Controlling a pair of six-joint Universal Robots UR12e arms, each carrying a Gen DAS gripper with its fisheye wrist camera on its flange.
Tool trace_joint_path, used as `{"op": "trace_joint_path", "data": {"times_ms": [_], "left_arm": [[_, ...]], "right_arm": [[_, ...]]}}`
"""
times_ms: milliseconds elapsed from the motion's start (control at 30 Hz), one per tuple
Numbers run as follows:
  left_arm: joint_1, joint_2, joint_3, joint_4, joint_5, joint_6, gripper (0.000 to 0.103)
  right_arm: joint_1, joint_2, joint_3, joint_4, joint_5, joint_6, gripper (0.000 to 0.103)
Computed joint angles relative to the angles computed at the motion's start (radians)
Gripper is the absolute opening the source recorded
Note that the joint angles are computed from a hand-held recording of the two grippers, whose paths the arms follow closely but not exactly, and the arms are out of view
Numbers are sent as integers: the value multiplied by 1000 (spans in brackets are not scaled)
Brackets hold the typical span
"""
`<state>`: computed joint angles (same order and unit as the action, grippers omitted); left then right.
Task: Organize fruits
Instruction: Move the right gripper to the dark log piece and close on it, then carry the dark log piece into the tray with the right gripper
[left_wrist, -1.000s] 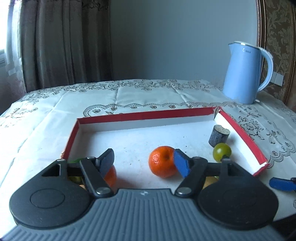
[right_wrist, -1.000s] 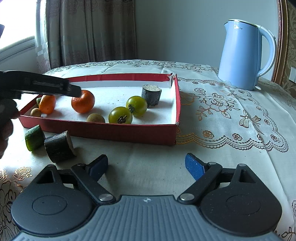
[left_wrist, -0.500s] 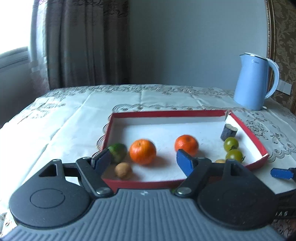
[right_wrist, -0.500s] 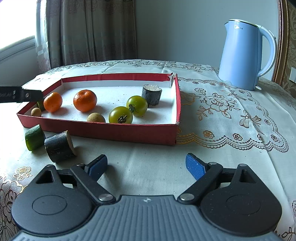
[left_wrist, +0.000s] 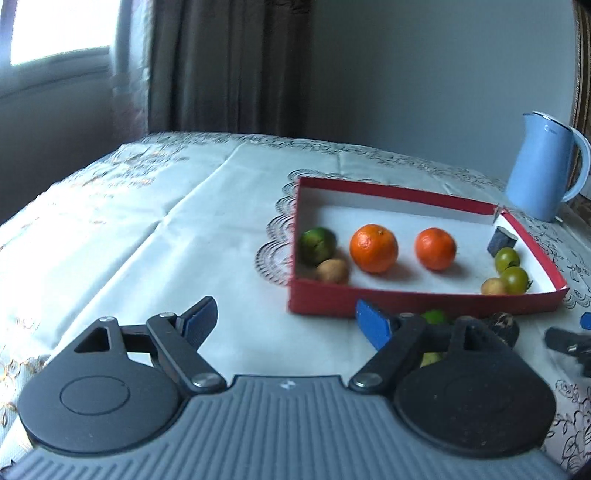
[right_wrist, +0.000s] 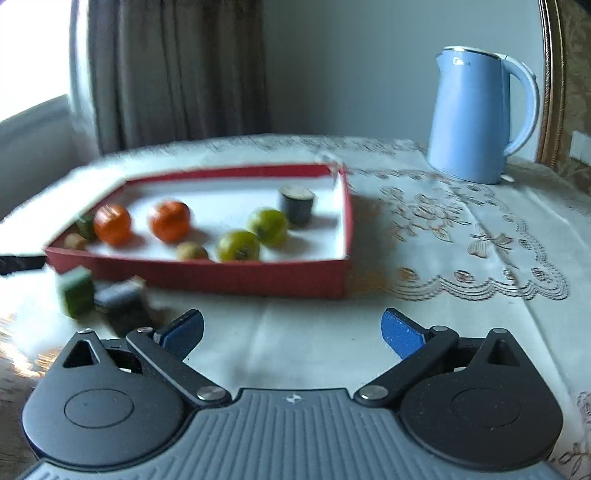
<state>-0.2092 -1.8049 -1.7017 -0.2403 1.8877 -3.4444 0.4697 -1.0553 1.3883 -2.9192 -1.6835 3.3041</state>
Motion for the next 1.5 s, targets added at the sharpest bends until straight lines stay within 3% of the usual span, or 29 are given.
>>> {"op": "trace_joint_path", "data": {"times_ms": [100,333,400,533,600,900,1167,1300,1500], "left_arm": [[4,1,-9,0,18,-7,81],[18,1,-18,-5,-7,-31,82],[23,1,-20,-4,-20,-36,83],[26,0,-24,14,-35,-28,84],[26,0,-24,14,-41,-24,85],[36,4,-29,17,-77,-37,89],[38,5,-30,20,-85,-38,90],[39,6,-33,24,-89,-42,90],[41,5,-34,28,-96,-47,90]], "right_arm": [[-7,-12,11,-14,111,-19,101],[20,17,-43,40,157,-160,80],[30,28,-60,50,150,-185,66],[38,46,-89,96,148,-212,52],[42,51,-90,73,146,-227,34],[47,55,-83,21,110,-213,34],[37,31,-53,-88,68,-179,34],[25,53,-103,-56,44,-143,34],[22,118,-228,41,11,-158,34]]}}
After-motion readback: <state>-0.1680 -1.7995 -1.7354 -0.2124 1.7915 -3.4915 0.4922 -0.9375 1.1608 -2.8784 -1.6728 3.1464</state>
